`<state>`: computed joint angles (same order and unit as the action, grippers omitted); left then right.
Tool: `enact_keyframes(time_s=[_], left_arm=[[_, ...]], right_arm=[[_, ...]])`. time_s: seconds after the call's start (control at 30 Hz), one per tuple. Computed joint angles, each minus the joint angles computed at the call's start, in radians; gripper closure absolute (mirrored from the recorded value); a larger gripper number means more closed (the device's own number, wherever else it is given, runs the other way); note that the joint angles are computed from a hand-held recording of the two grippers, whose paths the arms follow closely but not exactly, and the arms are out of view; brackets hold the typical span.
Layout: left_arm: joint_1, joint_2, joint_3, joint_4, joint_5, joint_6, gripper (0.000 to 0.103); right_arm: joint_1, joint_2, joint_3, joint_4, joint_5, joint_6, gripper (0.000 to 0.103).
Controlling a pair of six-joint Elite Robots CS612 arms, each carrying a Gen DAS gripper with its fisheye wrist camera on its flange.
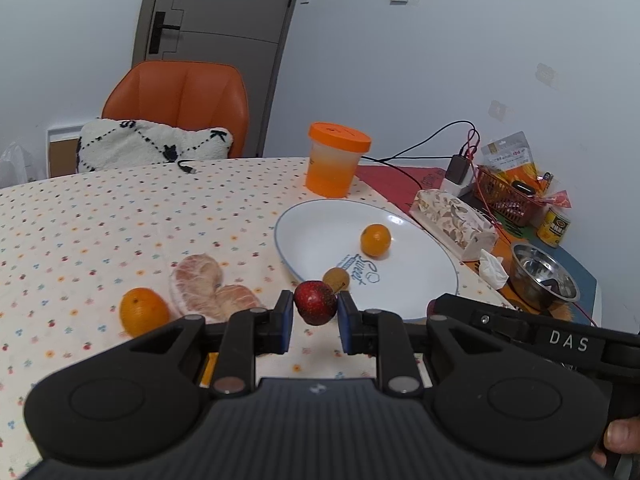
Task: Organize fruits
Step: 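Carry both red plums to the white plate and open both grippers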
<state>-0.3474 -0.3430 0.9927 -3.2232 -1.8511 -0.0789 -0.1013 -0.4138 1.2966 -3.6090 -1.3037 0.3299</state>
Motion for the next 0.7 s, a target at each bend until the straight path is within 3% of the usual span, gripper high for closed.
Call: enact_keyframes(time_s=[0.7], left_arm=[[-0.029, 0.053, -0.122, 0.103, -0.012, 0.026, 0.081]], right_arm=[[-0.031, 0.013, -0.015, -0.01, -0.019, 0.025, 0.081]])
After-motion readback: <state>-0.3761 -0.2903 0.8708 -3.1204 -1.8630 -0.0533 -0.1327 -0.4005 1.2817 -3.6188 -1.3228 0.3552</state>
